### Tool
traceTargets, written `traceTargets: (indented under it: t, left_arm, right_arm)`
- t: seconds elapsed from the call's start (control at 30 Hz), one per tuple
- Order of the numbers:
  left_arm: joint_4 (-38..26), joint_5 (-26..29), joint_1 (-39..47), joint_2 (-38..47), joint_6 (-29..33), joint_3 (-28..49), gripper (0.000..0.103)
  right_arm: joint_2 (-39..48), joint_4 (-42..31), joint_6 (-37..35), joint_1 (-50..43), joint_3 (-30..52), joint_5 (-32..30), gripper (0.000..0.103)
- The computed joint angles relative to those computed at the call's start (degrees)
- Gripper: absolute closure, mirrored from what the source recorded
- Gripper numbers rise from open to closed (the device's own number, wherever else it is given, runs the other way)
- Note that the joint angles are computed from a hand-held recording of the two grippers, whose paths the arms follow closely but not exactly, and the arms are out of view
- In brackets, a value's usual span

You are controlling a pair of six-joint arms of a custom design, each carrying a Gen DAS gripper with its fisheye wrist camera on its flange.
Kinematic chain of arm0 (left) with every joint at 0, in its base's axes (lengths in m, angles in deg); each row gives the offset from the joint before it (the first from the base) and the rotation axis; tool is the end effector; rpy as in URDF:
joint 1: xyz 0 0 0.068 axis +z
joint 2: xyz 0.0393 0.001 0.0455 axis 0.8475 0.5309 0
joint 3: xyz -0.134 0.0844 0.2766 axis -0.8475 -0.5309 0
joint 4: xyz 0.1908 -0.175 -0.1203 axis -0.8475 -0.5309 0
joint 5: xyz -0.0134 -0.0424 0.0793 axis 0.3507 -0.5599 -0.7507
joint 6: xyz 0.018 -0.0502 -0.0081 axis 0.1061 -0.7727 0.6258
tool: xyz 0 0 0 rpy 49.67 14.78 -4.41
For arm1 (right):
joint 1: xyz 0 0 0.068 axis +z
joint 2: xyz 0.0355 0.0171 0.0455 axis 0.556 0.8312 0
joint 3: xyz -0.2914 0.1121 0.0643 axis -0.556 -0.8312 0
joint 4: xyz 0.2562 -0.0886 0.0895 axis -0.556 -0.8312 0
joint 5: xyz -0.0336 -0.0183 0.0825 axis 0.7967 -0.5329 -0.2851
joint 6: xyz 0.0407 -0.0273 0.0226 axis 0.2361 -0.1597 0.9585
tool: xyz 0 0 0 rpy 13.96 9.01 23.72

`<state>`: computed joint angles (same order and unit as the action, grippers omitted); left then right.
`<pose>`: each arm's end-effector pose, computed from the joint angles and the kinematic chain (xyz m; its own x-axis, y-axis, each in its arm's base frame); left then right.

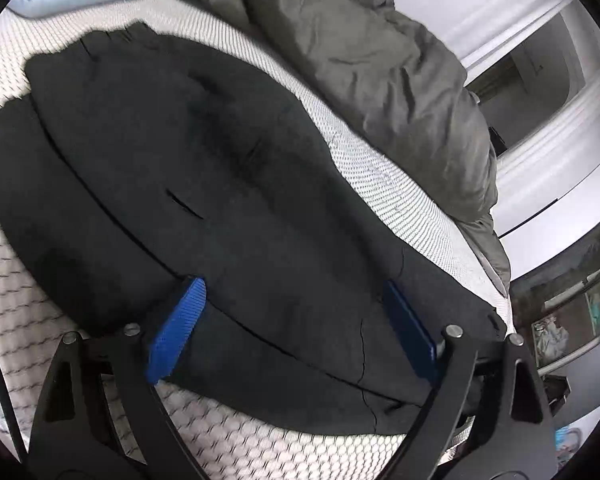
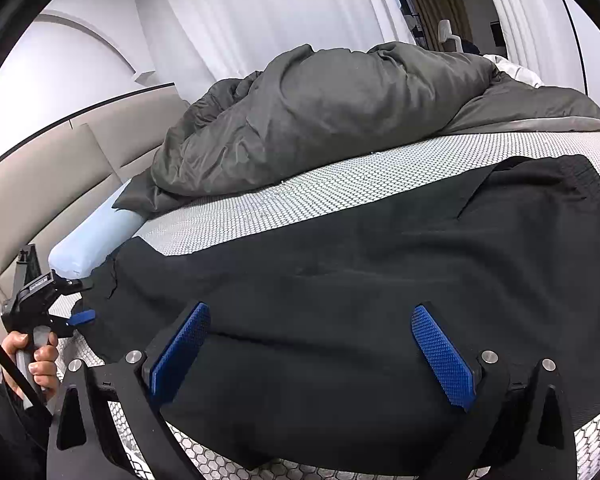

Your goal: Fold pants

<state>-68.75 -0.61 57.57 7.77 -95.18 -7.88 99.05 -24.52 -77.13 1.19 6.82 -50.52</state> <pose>0.2027 -0.0123 0.1500 -0.6724 -0.6070 -0.4235 -0.2607 0.7297 -0.6321 0.2516 -0.1282 0.0723 -0.4948 0.0488 -0.8677 -0.3256 0.9153 0.2371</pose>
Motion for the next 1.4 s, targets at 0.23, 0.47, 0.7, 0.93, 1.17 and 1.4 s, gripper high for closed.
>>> traceTargets:
  t: [0.23, 0.47, 0.7, 0.93, 1.17, 1.4]
  left_arm:
    - [-4.93, 0.45, -0.2, 0.05, -0.63, 1.41, 0.016]
    - [5.3, -0.67, 1.2, 8.24, -4.39, 2.18, 0.02]
    - [15.3, -2.36, 4.42, 7.95, -7.76, -2.87, 0.1]
    - [0.13, -4.7, 5.32, -19.18, -5.78, -8.31, 0.101]
    - [3.89, 3.1, 11.91, -9.27, -3.4, -10.3, 0.1]
    - [0.88, 8.0, 23.82, -11.97, -0.24, -9.27, 0.058]
  right_arm:
    - [0.59, -0.65, -0.15, -0.02, 0.72, 0.27, 0.0]
    - [1.29, 0.42, 0.43, 1.19, 0.92, 2.38, 0.0]
    - [2.65, 2.3, -0.63, 2.89, 0.47, 5.44, 0.0]
    - [2.23, 2.34, -1.01, 1.73, -0.19, 4.46, 0.0]
    - [1.88, 2.61, -0.43, 2.07, -0.34, 5.15, 0.0]
    - [1.63, 2.51, -0.26, 2.09, -0.5, 5.19, 0.0]
